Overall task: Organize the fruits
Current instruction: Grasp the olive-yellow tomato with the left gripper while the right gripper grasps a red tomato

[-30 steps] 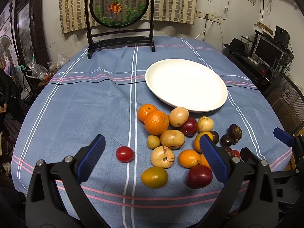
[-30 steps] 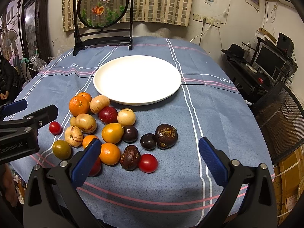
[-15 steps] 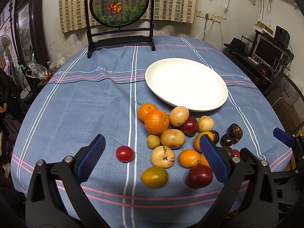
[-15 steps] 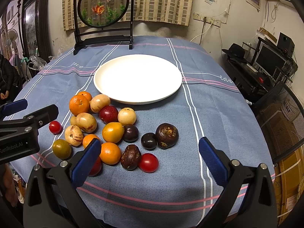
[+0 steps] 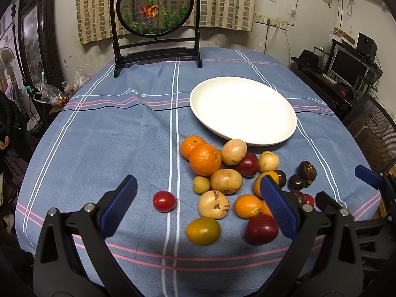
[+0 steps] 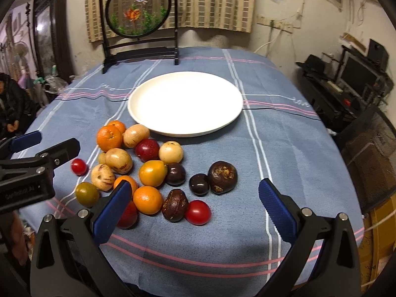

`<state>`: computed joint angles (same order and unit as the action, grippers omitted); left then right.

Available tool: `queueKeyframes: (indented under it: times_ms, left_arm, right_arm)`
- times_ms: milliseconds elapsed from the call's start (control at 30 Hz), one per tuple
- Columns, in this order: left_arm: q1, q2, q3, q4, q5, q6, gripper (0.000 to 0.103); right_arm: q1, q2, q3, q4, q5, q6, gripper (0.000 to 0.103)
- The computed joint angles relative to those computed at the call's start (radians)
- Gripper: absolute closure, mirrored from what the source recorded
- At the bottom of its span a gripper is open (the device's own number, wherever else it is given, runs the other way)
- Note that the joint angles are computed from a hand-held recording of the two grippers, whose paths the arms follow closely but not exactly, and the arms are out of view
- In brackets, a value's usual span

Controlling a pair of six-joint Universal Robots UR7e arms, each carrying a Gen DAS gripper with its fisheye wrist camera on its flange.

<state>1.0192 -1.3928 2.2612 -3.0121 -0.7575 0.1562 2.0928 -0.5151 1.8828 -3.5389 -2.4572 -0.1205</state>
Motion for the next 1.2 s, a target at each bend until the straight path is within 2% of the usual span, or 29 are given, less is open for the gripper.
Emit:
queueKeyframes:
  times_ms: [200,300,367,467,533,600,633,667,833,900,933,967,1100,1200]
  left_arm:
    - [0.045,-0.028,-0.005,-0.007,0.028,0.003,0.002]
    - [0.084,-0.052,-0.003,0.050,0.019,-0.019,0.002]
    - [0.101,-0.066,0.010,0.069,0.012,-0.024,0.002]
    - [0.109,-0.081,0.029,0.093,0.009,-0.026,0.002]
    - [0.108,-0.087,0.040,0.099,0.014,-0.022,0.002]
    - [0.109,-0.094,0.049,0.097,0.016,-0.015,0.002]
    - [0.110,-0.098,0.052,0.101,0.013,-0.014,0.002]
    - [0.112,-0.101,0.054,0.103,0.010,-0.012,0.002]
    - [0.120,-0.096,0.052,0.129,-0.015,-0.013,0.002]
    - [0.121,-0.089,0.049,0.136,-0.025,-0.013,0.002]
    - [0.120,-0.084,0.051,0.130,-0.025,-0.011,0.002]
    - [0.120,-0.083,0.053,0.128,-0.024,-0.008,0.002]
    - [0.122,-0.081,0.052,0.127,-0.040,-0.003,0.002]
    - [0.125,-0.076,0.052,0.128,-0.079,0.008,0.002]
  right_arm:
    - [-0.025,-0.071,0.107,-0.113,0.087,-0.020,0.001]
    - [-0.028,-0.082,0.145,-0.100,0.089,-0.013,0.001]
    - [-0.034,-0.072,0.150,-0.046,0.086,0.006,0.001]
    - [-0.060,-0.052,0.148,0.004,0.139,0.019,0.001]
    - [-0.074,-0.039,0.151,-0.042,0.176,-0.011,0.001]
    - [-0.083,-0.035,0.157,-0.082,0.192,-0.044,0.018]
    - [-0.094,-0.047,0.165,-0.071,0.213,-0.046,0.036]
    - [-0.103,-0.053,0.168,-0.056,0.224,-0.041,0.045]
    - [-0.136,-0.065,0.164,-0.021,0.281,-0.057,0.048]
    - [-0.149,-0.051,0.134,0.025,0.283,-0.075,0.060]
    - [-0.147,-0.044,0.128,0.022,0.269,-0.078,0.065]
    - [-0.145,-0.028,0.118,-0.010,0.239,-0.104,0.075]
    - [-0.161,-0.068,0.165,-0.031,0.317,-0.073,0.075]
    - [-0.139,-0.071,0.181,-0.062,0.266,-0.074,0.075]
